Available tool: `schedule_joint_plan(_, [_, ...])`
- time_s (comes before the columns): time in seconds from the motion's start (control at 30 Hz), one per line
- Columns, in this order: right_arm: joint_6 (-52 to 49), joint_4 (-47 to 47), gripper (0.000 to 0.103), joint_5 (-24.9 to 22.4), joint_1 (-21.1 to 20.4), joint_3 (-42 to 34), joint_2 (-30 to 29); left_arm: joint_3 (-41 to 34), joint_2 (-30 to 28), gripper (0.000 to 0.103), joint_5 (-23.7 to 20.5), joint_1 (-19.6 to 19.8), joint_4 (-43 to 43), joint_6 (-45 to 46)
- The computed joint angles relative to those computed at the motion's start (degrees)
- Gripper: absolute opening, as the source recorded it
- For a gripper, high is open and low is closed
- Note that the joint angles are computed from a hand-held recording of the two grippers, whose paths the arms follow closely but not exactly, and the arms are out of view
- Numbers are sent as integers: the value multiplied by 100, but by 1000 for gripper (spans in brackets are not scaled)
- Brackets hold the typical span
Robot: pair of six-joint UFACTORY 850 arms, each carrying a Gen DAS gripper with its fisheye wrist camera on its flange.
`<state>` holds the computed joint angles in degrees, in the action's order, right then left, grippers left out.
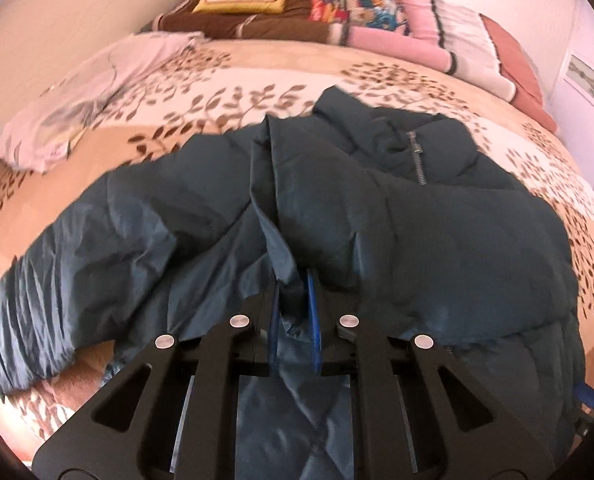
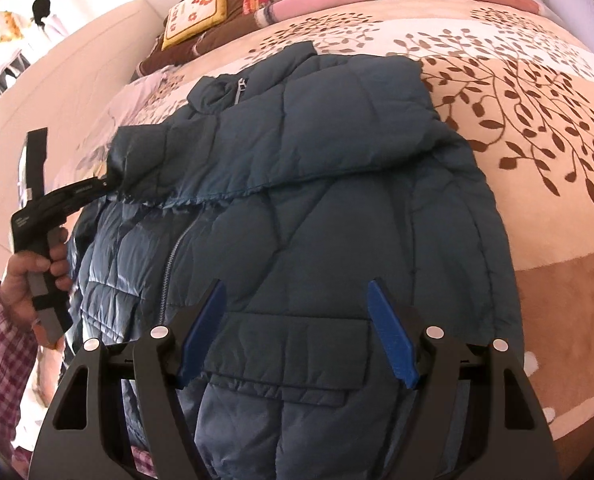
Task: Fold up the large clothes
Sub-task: 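Carry the held sleeve across the jacket body with the left gripper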
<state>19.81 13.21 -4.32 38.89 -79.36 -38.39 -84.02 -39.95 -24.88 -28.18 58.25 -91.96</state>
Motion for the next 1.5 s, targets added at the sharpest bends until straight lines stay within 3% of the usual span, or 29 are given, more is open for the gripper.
schedule_joint_plan(0.1, [304,-341,72,-93,26,-87,-49,-107,-130,13,-140,58,-126,148])
schedule_joint_plan(0.43, [9,-169,72,-346,72,-321,-203,-273,-350,13,-376,156,-373,475])
schedule_joint_plan(0.5, [101,-270,72,-378,100,-342,-213,-351,-411,21,-540,135,-412,550])
schedule_joint_plan(0.63, [193,-418,72,-405,135,-337,-196,-233,-309,46,-738,112,-170,153])
schedule_joint_plan(0.67, [259,-494,72,-402,142,-336,-191,-135,-228,53,-744,113,-73,-31])
schedule_joint_plan(0.97, [317,-623,72,-404,232,-329,-137,1069,690,69,-391,67,738,-1455])
schedule_joint_plan(1.23, [247,-712,72,-500,376,-427,-156,2350,1534,70,-165,114,1297,-2714])
schedule_joint_plan(1.5, [291,-950,72,-747,557,-729,-315,3667,2210,70,45,516,2141,-4629])
